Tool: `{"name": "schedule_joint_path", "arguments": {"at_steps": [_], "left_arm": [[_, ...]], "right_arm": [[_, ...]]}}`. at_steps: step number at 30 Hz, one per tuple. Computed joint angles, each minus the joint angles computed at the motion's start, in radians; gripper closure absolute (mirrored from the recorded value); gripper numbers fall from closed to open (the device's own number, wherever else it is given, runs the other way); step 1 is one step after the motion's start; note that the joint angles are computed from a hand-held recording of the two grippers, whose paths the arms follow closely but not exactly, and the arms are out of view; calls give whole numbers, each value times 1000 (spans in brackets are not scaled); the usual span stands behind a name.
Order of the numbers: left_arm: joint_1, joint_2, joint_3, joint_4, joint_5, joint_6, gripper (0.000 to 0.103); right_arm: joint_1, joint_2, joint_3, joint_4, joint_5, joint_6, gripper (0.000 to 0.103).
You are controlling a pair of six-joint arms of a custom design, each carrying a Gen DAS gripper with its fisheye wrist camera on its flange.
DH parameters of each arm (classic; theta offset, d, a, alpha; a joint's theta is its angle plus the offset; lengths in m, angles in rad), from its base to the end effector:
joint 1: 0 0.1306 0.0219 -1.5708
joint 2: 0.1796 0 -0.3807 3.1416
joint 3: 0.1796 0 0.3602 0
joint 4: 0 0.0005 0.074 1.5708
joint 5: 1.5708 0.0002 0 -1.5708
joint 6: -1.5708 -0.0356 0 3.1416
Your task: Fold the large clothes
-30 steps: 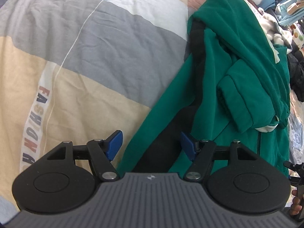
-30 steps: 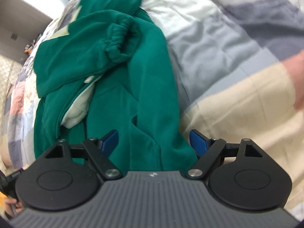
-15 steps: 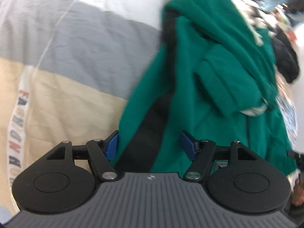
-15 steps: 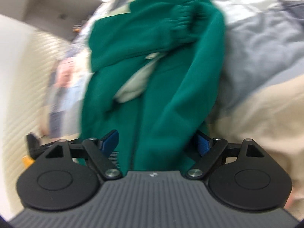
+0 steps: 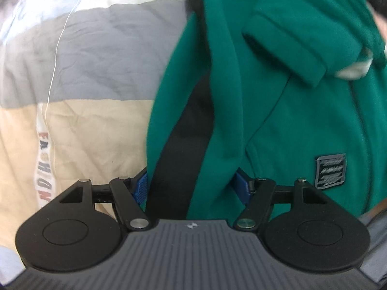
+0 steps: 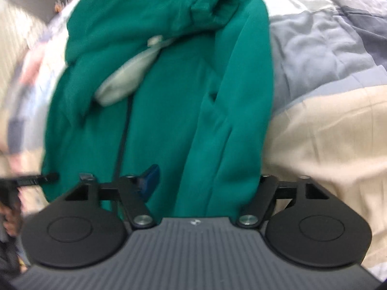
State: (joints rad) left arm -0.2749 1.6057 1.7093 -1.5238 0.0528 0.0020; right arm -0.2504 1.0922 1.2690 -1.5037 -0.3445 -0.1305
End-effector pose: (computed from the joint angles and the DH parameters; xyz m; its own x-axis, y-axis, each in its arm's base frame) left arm 0.4589 -0.1319 0.4315 -0.9521 0.2665 -0.1499 0.2768 0.9595 -0.0525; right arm 0.2839 -0.0607 0.4534 -0.9121 0.3597 -0.1968 0.2753 0.8929 0.3564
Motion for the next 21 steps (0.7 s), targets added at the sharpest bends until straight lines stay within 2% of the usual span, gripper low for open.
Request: {"name": "schedule_joint_path", "arguments": {"at_steps": [1, 3, 5, 7, 10, 13, 16, 19, 21], "left_arm": [[-11, 0, -1, -7, -24, -11, 30], [-33, -8, -10, -10, -65, -1, 33], [-61, -29, -30, 3, -101, 9, 44], [-75, -58, -50, 24, -108, 47, 69], [-42, -106, -59, 54, -10, 108, 87], [37, -165, -63, 107, 137, 213, 88], [144, -217, -68, 147, 315, 367, 89], [189, -254, -48, 159, 381, 441, 90], [223, -279, -35, 170, 436, 476, 91]], "right_arm": [[8, -2, -5, -6, 11, 13, 44], [28, -14, -4, -8, 59, 15, 75], [13, -23, -2, -8, 40, 13, 83], [-20, -39, 0, 1, 2, 8, 86], [-77, -61, 12, 16, -75, 2, 89], [-134, -84, 40, 28, -168, -1, 90], [-206, -108, 76, 31, -273, -22, 91], [-245, -135, 100, 43, -359, -38, 91], [-248, -152, 109, 76, -392, -80, 91]]}}
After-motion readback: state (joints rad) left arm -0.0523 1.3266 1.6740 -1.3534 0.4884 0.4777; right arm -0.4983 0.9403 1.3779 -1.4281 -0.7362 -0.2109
